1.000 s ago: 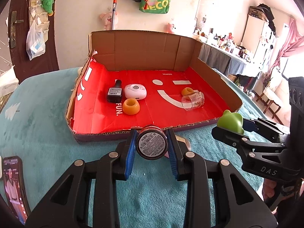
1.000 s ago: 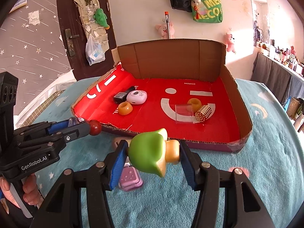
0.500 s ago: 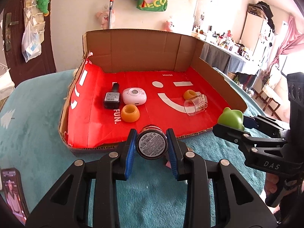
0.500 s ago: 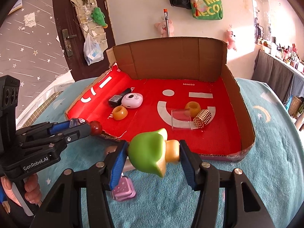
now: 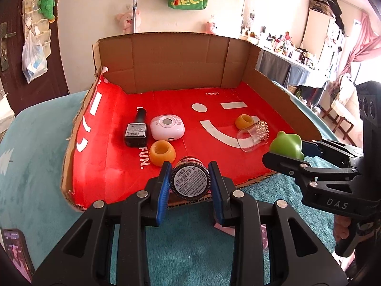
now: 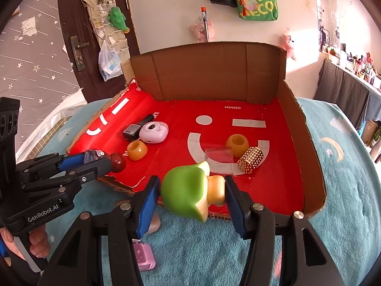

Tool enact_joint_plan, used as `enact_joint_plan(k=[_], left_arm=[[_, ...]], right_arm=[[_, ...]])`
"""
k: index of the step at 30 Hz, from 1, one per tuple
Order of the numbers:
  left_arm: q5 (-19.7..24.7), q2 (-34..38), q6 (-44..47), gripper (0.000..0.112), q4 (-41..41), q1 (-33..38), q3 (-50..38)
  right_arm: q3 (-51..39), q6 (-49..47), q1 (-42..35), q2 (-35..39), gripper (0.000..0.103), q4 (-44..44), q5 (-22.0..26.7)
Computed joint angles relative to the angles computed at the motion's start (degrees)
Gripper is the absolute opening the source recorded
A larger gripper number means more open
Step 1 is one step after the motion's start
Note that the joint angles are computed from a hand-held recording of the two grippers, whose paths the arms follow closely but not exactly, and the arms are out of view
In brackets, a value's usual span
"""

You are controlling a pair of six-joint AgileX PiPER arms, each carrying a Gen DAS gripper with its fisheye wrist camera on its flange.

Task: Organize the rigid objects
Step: 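Lift glass jar with left tool while right tool carries green toy into box, then lower glass jar into box and open left tool while right tool releases green toy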

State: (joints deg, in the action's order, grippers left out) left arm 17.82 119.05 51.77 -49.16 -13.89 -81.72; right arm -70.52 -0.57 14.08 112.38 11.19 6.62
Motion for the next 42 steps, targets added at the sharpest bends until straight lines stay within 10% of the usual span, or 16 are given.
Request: enact_joint_plan(k=[42], left_arm=[[6.7,17.1,-36.1,0.029,35.6,-3.9,-26.4]], right_arm=[[-16.4,9.8,-2.2,12.9,0.057,-9.2,8.4]])
